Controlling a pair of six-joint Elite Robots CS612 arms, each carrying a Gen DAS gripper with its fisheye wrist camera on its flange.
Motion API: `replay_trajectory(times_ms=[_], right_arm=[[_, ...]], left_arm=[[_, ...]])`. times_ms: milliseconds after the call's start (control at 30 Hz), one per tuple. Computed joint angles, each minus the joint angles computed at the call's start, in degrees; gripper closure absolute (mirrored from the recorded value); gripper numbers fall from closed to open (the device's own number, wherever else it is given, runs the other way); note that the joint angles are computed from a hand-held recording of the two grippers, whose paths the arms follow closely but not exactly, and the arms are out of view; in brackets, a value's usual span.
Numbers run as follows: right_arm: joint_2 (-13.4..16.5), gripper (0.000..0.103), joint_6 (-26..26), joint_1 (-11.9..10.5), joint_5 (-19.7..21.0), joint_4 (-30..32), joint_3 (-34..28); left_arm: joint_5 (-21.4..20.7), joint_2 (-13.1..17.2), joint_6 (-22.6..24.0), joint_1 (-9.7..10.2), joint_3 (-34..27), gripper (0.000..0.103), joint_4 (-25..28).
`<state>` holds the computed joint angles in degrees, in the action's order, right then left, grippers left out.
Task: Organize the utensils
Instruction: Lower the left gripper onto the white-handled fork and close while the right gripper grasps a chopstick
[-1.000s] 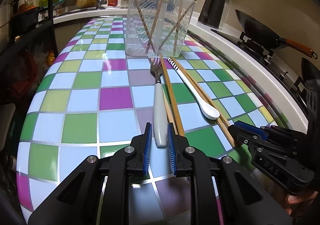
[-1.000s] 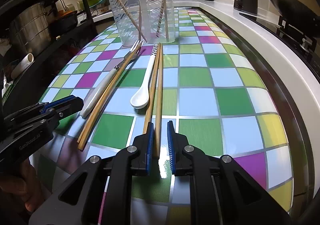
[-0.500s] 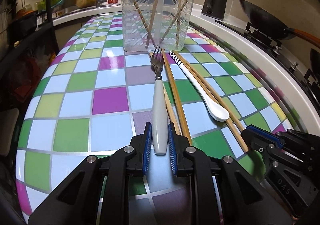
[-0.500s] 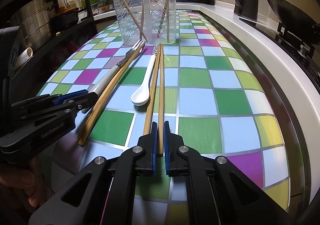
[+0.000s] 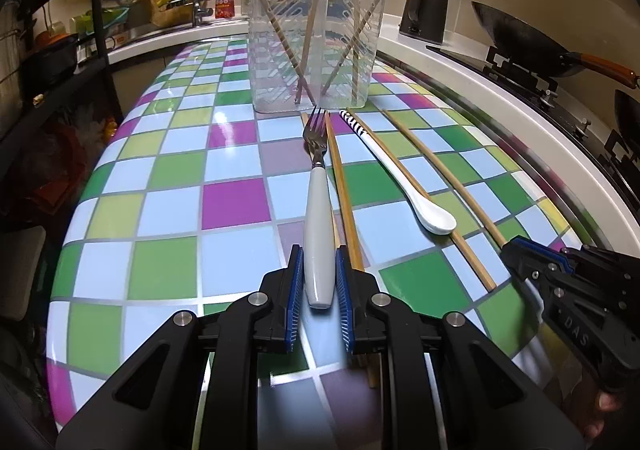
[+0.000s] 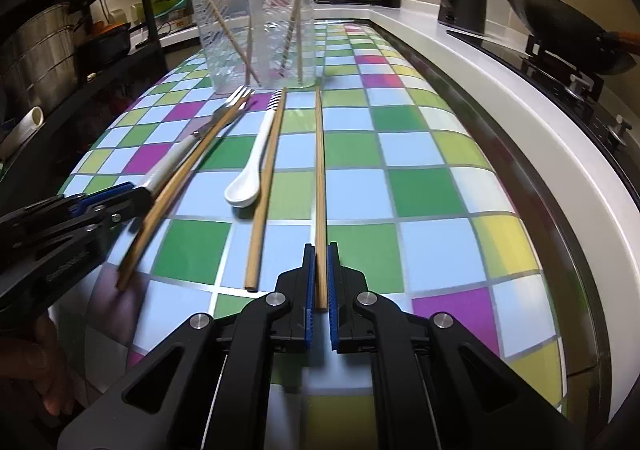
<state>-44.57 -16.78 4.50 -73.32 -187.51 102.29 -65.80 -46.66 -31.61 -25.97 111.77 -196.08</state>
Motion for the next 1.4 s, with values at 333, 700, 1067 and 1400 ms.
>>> replay_trajectory(times_ms=[333, 700, 1067, 1400], right_arm=[[0.0, 0.096, 1.0, -0.1, -1.2, -0.6, 0.1], [0.3, 0.094, 1.5, -0.1, -0.9, -1.0, -0.2], [0.4, 0.094, 1.1, 0.1, -1.5, -1.2, -0.3], [0.6, 0.094, 0.8, 0.0, -1.3, -2.1, -0.2]], left_arm=[[1.4, -0.9, -2.9, -0.06, 1.9, 0.086, 2.0], [2.8, 0.0, -2.0, -0.33, 0.3, 0.082, 2.6], [4.4, 0.5, -1.7, -0.47, -0.2, 0.084, 2.3], [6.2, 0.3, -3.5, -1.08, 0.9, 0.085, 1.8]])
